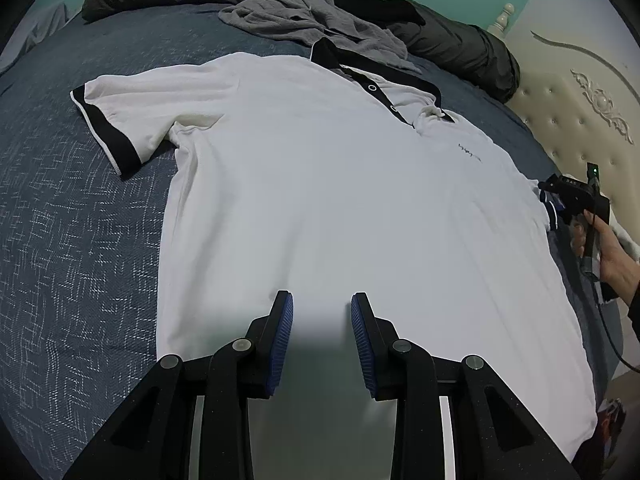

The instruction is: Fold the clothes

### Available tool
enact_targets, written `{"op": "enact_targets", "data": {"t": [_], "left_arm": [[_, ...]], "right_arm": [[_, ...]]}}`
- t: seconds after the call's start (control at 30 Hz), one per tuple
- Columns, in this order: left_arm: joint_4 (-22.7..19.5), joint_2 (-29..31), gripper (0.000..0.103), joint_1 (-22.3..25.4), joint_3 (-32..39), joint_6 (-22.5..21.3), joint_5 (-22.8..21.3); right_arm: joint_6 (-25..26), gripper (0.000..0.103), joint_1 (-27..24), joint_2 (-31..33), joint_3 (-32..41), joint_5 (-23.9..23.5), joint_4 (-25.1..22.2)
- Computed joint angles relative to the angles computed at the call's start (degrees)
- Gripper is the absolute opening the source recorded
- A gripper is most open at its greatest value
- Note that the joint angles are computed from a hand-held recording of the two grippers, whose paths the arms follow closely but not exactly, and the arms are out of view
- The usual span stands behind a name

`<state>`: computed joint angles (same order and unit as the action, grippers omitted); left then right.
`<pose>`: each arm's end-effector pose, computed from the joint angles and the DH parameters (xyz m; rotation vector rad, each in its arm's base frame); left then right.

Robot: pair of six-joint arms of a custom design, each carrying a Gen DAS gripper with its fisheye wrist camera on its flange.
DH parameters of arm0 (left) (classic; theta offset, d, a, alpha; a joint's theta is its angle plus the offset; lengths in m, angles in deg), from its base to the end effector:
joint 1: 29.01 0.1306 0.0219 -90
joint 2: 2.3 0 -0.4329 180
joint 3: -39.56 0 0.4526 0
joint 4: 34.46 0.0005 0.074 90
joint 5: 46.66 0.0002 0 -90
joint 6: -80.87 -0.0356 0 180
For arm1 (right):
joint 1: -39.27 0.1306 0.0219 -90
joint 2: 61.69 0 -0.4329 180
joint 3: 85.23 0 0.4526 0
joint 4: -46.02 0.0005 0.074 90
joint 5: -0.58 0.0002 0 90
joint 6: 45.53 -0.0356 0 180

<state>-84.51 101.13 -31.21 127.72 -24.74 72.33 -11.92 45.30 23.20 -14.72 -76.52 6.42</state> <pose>0.6017 -0.0409 0.3368 0.5470 2.5425 -0.6004 0.4837 0.0426 0.3613 1.1404 2.2109 0.1784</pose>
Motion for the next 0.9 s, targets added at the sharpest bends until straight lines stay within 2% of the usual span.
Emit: {"op": "enact_targets", "data": {"t": [0.03, 0.1, 0.13, 0.2, 0.37, 0.63, 0.8, 0.9], "left_arm": [[0.0, 0.0, 0.033, 0.0, 0.0, 0.0, 0.0], [0.0, -0.1, 0.033, 0.0, 0.0, 0.1, -0.1], [0.1, -0.1, 0.033, 0.0, 0.0, 0.0, -0.1], [0.2, 0.0, 0.033, 0.0, 0.0, 0.0, -0.1], [0.2, 0.0, 0.033, -0.1, 0.1, 0.1, 0.1], [0.7, -0.5, 0.033, 0.0, 0.2, 0.3, 0.8], [0.3, -0.5, 0.033, 0.5, 0.4, 1.1, 1.8], [0.7, -0.7, 0.033, 0.6, 0.4, 1.1, 1.8]], "right_arm": [[0.6, 0.05, 0.1, 0.2, 0.2, 0.1, 0.0], [1.9, 0.031, 0.3, 0.7, 0.5, 0.6, -0.2], [2.5, 0.026, 0.5, 0.9, 0.7, 1.0, -0.3], [3.5, 0.008, 1.0, 0.6, 0.5, 2.2, 0.5], [8.2, 0.002, 3.1, 0.2, 1.4, 6.3, 1.4], [14.8, 0.001, 8.0, 2.8, 7.6, 11.2, -1.0], [18.3, 0.001, 12.2, 7.8, 15.2, 13.5, -5.9], [17.7, 0.001, 14.3, 11.0, 19.0, 14.1, -8.8]]}}
